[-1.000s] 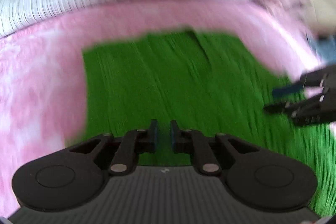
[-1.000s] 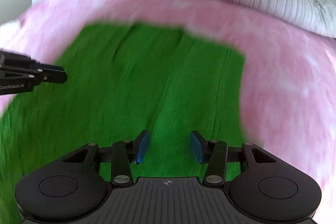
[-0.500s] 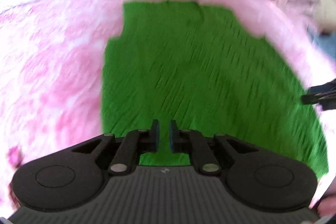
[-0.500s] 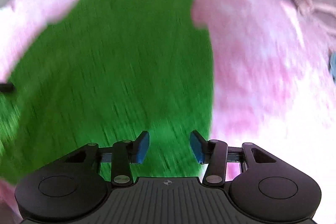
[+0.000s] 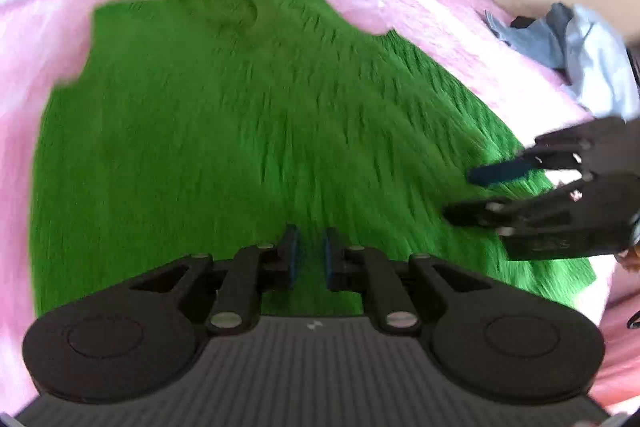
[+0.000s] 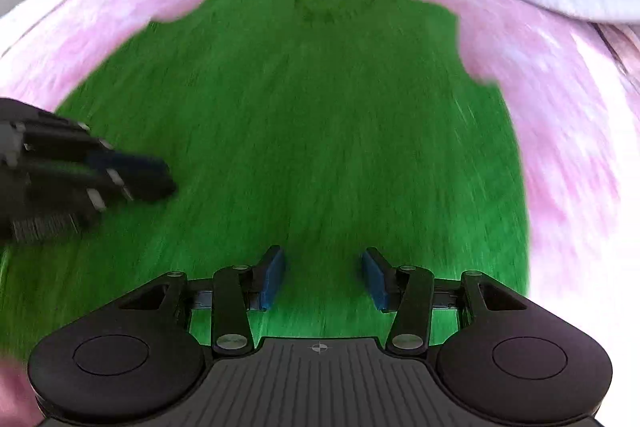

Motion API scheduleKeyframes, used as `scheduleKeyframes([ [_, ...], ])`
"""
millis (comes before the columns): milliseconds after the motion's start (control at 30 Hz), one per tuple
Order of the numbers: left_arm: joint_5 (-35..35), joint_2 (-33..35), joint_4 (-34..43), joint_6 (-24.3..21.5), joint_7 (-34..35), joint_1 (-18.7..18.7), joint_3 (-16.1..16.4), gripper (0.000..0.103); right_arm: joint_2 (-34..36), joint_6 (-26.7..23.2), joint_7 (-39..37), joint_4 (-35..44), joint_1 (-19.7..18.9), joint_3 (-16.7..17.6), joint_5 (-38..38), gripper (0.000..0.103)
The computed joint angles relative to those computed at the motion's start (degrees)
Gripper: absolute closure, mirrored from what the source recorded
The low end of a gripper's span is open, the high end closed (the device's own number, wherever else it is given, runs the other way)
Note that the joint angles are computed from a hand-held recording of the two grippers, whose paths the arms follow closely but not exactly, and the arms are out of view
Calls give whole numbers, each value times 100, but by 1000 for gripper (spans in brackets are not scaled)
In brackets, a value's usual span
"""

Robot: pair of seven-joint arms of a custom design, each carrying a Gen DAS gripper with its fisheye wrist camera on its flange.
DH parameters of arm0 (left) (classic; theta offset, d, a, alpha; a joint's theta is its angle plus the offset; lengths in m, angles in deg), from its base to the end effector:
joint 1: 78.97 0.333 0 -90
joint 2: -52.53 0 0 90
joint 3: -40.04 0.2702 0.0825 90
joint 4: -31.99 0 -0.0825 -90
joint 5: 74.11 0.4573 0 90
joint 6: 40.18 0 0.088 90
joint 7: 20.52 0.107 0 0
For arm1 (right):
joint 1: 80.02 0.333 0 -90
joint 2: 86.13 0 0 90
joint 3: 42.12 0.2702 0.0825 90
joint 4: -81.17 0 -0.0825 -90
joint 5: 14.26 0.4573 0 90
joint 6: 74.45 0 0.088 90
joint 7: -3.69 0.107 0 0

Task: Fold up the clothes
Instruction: 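Grasp the sweater hem with the left tool while the right tool grasps beside it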

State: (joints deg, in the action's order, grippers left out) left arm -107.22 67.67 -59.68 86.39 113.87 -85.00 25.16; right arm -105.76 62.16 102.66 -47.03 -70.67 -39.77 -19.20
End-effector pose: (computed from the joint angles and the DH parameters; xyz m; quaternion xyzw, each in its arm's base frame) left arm 0.6820 -0.2643 0.4604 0.3331 -0.8831 0.3298 0.0185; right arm 0.5628 0.1166 0.4946 -0.7178 0.6516 -0.1731 0.1742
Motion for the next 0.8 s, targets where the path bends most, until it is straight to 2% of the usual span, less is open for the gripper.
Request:
scheduleKeyframes([
  [67, -77, -505, -502, -275, 207, 124, 54, 94, -674, -540, 419, -484, -3, 142, -52, 55],
  [133, -58, -757, -644, -638, 325, 153, 165, 94, -1038, -942, 906, -660, -9, 256, -46, 55],
  [200, -22, -736, -490, -923, 178, 143, 259, 94, -916, -1336, 1211, -395, -12, 358, -154, 55],
  [267, -117, -612, -256, -951, -166, 152, 315, 94, -581, -1583, 1364, 28, -10, 362, -253, 55],
  [367, -223, -499, -114, -698, -419, 156, 318, 94, -337, -912, 1629, 228, 47, 289, -243, 55],
  [467, 110, -392, -97, -690, -545, 71, 269, 94, 32, -569, 1489, 455, 170, 248, -187, 55],
  [567, -9, -1017, -970, -281, -147, 56, 227, 94, -100, -748, 1196, 204, 314, 295, -245, 55],
  [633, -26, -1439, -1434, -259, -108, 29, 314, 93, -525, -815, 978, -229, 399, 364, -418, 55],
  [700, 60, -1870, -1912, -187, -142, -11, 427, 93, -944, -1111, 795, -539, 463, 358, -406, 55],
  [800, 319, -2356, -2389, -116, -339, -88, 560, 93, -1367, -1446, 609, -804, 503, 198, -102, 55],
])
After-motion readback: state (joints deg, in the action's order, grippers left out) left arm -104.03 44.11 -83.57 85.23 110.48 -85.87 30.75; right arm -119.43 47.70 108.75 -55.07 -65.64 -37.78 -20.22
